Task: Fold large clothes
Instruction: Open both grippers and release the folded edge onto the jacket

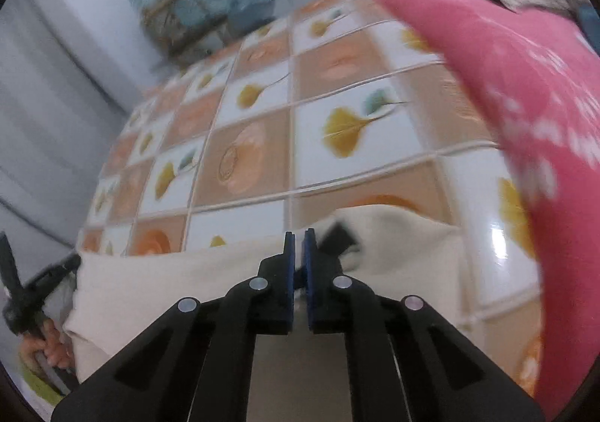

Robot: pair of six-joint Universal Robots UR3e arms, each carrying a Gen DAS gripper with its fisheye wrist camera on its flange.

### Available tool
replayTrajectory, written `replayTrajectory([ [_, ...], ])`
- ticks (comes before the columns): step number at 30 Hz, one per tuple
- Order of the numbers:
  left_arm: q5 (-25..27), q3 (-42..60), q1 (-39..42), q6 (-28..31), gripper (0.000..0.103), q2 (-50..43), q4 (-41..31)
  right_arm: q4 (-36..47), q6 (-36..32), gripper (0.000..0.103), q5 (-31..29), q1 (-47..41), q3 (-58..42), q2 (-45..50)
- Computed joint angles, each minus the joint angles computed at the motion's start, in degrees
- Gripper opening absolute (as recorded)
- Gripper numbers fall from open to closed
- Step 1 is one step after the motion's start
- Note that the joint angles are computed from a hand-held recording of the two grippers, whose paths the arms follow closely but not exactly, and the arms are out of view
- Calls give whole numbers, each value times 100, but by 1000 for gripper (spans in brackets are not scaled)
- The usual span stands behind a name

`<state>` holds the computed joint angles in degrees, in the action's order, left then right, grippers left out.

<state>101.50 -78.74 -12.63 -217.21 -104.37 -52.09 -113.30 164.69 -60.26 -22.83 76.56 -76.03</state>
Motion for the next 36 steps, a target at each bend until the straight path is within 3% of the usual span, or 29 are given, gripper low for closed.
replayTrajectory([
  [1, 329, 222, -151, -92, 27, -3, -246, 12, 54, 7, 19, -160, 135, -242],
  [3, 622, 275, -415, 149, 31, 112, -59, -435, 175, 17, -424, -134, 467, -679],
  [6, 378, 543, -809, 632, 41, 83, 239, 157, -289, 30, 291, -290, 489, -987],
  [11, 29, 1373, -1480, 916, 45, -518, -362, 936, -1183, 31, 561, 404, 483, -1124],
  [14, -15, 1384, -1631, 703, 46, -756, -875, 737, -1331, 31, -33, 907, 934, -1373],
  [15, 178, 1026, -1744, 724, 46, -643, -498, 621, -1390, 31, -298, 1026, 1117, -1427],
  [18, 282, 901, -1838, 657, 48, -409, -647, 648, -1310, 31, -543, 1010, 1356, -1841],
  [20, 330, 473, -1961, 674, 57, -112, -138, 655, -1393, 31, -314, 939, 1510, -2197],
  [24, 404, 825, -2070, 369, 61, -347, -1169, 869, -1278, 31, -286, 1041, 1534, -2114],
  [26, 515, 505, -2104, 250, 61, -147, -889, 518, -1233, 31, -410, 1037, 1891, -2133],
  [29, 467, -99, -2162, -13, 61, 591, -663, 1153, -1319, 31, -168, 696, 1881, -2672],
  [31, 789, -438, -2364, -252, 64, 1142, -721, 1757, -1777, 48, 107, 283, 1982, -3298],
  [32, 928, -671, -2466, -367, 65, 1431, -693, 2006, -1976, 52, 176, 120, 2034, -3553],
  [36, 1592, -1769, -3082, -1108, 70, 2777, -800, 4266, -3780, 70, 549, -1118, 2088, -4907],
])
